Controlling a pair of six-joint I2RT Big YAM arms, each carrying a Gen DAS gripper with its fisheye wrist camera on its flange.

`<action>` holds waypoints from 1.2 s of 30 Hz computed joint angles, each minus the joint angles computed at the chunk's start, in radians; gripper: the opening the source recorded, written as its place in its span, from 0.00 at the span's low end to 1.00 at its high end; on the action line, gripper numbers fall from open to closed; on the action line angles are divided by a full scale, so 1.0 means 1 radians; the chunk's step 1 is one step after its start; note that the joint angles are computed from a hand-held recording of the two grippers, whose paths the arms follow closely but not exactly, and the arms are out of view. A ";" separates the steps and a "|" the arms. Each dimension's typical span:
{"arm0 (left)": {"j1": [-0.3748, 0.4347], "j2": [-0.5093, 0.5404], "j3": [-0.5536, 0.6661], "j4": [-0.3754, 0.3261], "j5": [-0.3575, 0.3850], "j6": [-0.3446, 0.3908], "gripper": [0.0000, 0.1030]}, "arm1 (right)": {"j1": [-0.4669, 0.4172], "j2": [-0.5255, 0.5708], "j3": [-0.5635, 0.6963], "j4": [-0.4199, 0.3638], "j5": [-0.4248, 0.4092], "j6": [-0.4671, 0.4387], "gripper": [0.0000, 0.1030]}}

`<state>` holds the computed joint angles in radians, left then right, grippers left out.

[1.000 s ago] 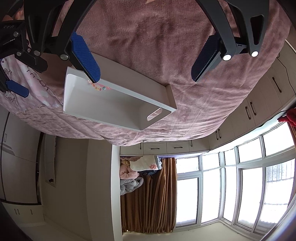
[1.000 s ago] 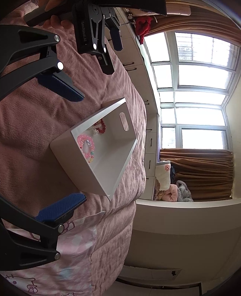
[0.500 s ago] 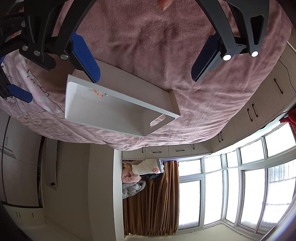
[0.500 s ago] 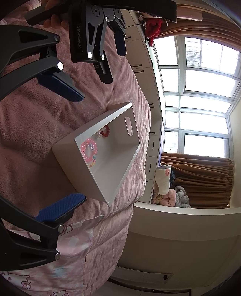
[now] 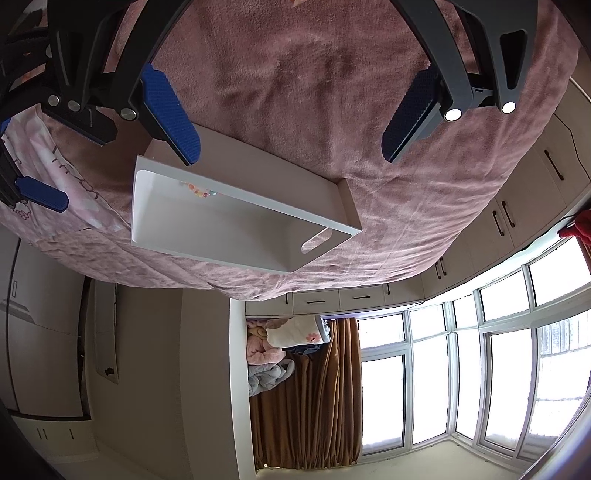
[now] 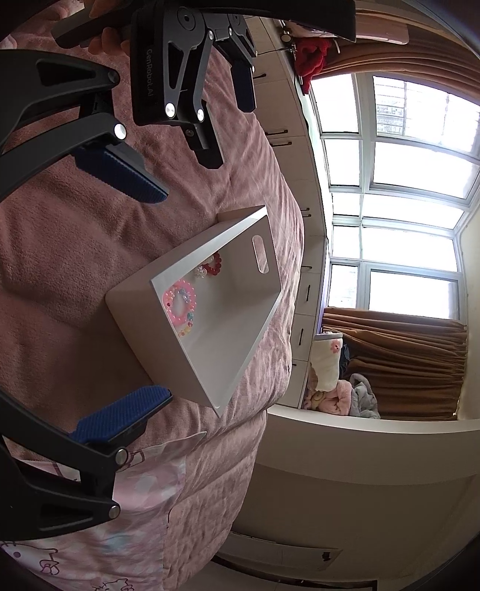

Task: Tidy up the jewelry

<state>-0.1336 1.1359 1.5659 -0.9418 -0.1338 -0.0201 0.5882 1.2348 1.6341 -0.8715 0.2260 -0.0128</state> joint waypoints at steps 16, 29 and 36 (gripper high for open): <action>-0.004 -0.007 -0.018 0.004 -0.005 0.000 0.97 | -0.005 0.003 0.003 -0.015 -0.009 0.014 0.95; -0.008 -0.037 -0.046 0.057 -0.012 0.021 0.96 | -0.008 0.008 0.011 -0.028 -0.011 0.025 0.95; -0.010 -0.023 -0.032 0.026 -0.016 0.021 0.96 | -0.016 0.008 0.009 -0.031 -0.016 0.030 0.95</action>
<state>-0.1439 1.1129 1.5337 -0.9155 -0.1498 0.0013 0.5724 1.2427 1.6435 -0.9021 0.2097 0.0176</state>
